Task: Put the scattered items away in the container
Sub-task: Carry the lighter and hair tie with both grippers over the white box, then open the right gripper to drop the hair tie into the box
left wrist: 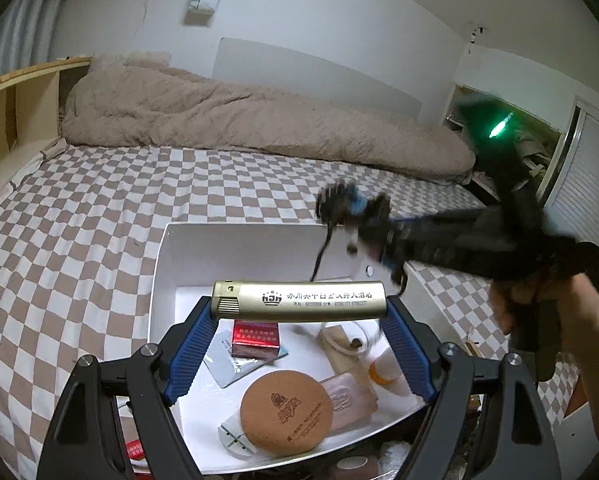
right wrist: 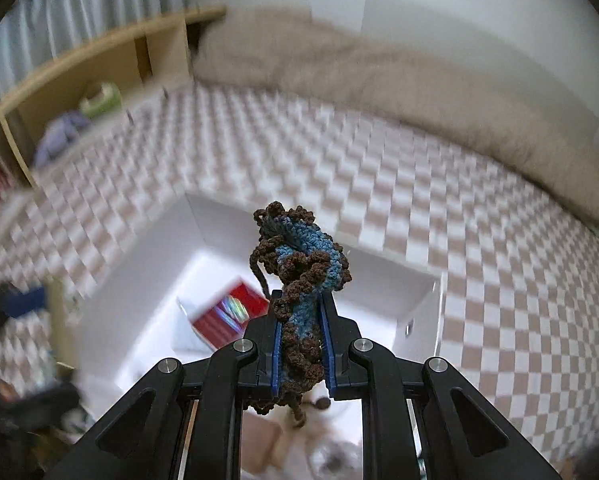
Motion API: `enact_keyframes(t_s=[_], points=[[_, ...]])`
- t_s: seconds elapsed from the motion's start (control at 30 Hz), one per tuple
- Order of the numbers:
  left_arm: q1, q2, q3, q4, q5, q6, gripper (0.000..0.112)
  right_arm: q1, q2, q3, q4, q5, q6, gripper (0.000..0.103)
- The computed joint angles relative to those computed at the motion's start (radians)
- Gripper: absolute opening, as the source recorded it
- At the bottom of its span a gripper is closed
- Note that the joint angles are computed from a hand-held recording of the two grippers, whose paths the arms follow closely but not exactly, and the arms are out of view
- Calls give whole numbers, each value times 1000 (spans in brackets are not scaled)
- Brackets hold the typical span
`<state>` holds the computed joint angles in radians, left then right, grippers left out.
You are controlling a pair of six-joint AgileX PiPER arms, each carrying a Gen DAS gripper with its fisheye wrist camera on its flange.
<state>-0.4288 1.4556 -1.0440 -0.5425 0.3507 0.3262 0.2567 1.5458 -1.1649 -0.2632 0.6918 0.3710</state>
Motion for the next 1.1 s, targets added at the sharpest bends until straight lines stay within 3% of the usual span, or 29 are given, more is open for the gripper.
enact_keyframes(t_s=[0.13, 0.3, 0.5, 0.67, 0.77, 0.83, 1.1], points=[[12, 14, 1, -23, 34, 15, 83, -28, 106, -41, 29, 58, -33, 17], [0, 35, -8, 46, 74, -48, 83, -80, 239, -136, 90, 117, -63, 17], [-1, 101, -64, 96, 127, -108, 83, -61, 361, -237, 18, 240, -2, 17], [-3, 166, -118, 102, 194, -158, 83, -84, 376, -218, 65, 229, -29, 17], [-18, 191, -142, 150, 213, -207, 83, -97, 346, -177, 99, 199, -47, 30], [-29, 206, -158, 186, 227, -239, 83, -90, 299, -133, 95, 161, -52, 64], [-62, 263, -197, 272, 278, -342, 83, -98, 88, 16, 186, 40, -100, 65]])
